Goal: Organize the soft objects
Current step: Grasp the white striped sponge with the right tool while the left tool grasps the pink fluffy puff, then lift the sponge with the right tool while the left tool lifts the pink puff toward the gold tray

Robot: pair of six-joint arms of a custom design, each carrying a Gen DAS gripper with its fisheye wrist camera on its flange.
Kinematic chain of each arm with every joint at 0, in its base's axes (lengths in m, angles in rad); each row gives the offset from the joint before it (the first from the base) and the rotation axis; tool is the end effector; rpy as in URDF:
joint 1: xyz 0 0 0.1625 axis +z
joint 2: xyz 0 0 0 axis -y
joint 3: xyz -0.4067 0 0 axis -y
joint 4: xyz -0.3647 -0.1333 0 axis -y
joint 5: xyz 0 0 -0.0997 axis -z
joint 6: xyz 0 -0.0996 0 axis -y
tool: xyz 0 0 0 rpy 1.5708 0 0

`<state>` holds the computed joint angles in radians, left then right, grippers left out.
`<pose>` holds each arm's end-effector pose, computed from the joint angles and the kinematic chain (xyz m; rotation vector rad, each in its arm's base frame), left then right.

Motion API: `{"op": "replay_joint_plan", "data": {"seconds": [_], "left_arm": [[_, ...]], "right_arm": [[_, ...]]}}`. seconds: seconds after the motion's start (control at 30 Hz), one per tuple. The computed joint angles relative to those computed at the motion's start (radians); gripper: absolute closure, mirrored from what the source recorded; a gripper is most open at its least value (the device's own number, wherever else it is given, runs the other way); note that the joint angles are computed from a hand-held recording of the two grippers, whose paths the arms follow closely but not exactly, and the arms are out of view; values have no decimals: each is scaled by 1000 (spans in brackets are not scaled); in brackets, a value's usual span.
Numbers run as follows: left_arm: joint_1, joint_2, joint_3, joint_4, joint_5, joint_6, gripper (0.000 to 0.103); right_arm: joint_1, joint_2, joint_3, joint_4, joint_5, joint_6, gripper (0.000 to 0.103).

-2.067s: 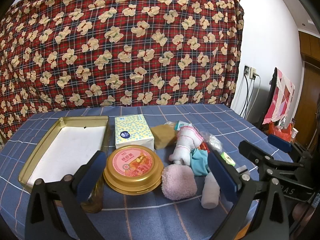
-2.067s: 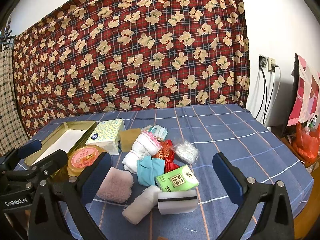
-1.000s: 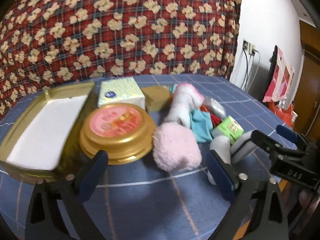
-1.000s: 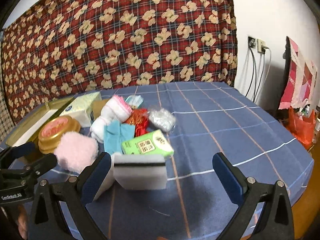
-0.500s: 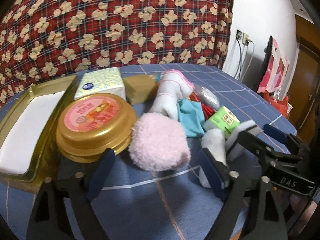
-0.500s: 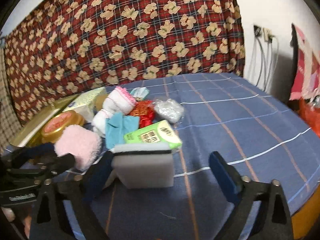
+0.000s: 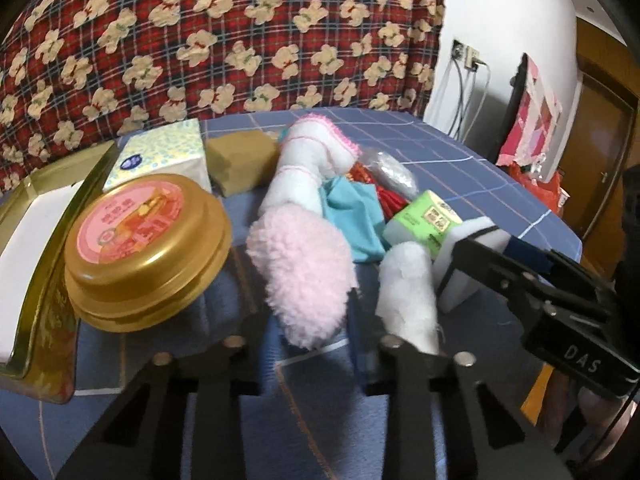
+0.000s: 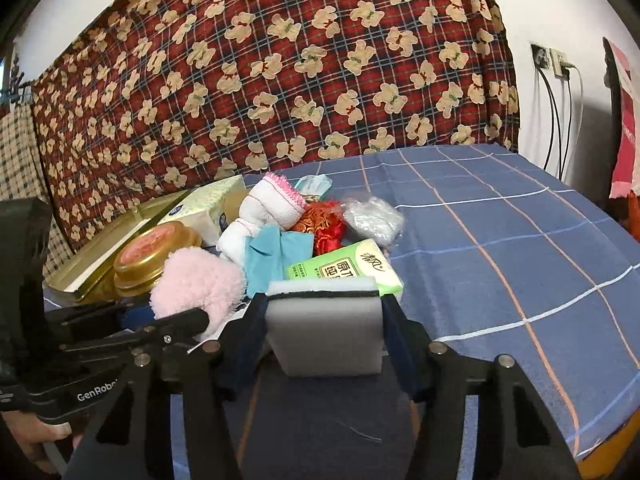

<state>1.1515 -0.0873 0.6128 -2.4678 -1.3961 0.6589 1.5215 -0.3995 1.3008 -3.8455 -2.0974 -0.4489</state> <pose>-0.2081 -0.8369 -0.0402 1.4389 2.4978 -0.5076 0.0484 -0.7082 0.1156 -0.0351 -1.9843 1.4109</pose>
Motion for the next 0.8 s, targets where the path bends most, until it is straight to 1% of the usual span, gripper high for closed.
{"op": "replay_joint_plan", "data": {"seconds": [0.1, 0.13, 0.17, 0.2, 0.23, 0.27, 0.3, 0.33, 0.4, 0.43, 0.47, 0.5, 0.53, 0.6, 0.8], "left_arm": [[-2, -8, 25, -21, -4, 19, 79], [-1, -9, 29, -26, -6, 20, 79], [-1, -10, 30, -27, -8, 20, 79], [0, -9, 26, -24, -10, 18, 79], [1, -6, 20, -19, -12, 14, 78], [2, -5, 14, -13, -15, 12, 78], [3, -4, 11, -10, -17, 12, 78], [3, -4, 11, -11, -15, 12, 78], [3, -3, 9, -9, -16, 12, 78], [4, -3, 7, -8, -18, 14, 79], [5, -3, 8, -8, -22, 17, 79], [6, -5, 12, -12, -25, 19, 79], [6, -9, 22, -19, -29, 19, 81], [8, -12, 27, -20, -38, 26, 83], [7, -28, 67, -67, -53, 51, 85]], "right_arm": [[-1, -1, 3, -1, 5, 12, 42], [-4, -5, 10, 1, 10, 20, 37], [-5, -6, 12, 8, 5, 29, 29], [-5, -1, 0, 15, -14, 36, 25], [-9, 0, 1, 9, -13, 42, 21], [-15, -4, 12, 1, 4, 55, 20], [-20, -10, 21, 11, 24, 75, 20], [-23, -16, 27, 22, 27, 82, 20], [-22, -13, 18, 35, 15, 73, 21], [-22, -14, 18, 43, 15, 73, 26], [-26, -19, 26, 54, 30, 79, 36], [-31, -28, 41, 62, 63, 92, 40], [-29, -26, 41, 56, 60, 87, 41], [-20, -11, 25, 40, 34, 50, 42], [-22, -21, 48, -27, 52, 50, 43]]}}
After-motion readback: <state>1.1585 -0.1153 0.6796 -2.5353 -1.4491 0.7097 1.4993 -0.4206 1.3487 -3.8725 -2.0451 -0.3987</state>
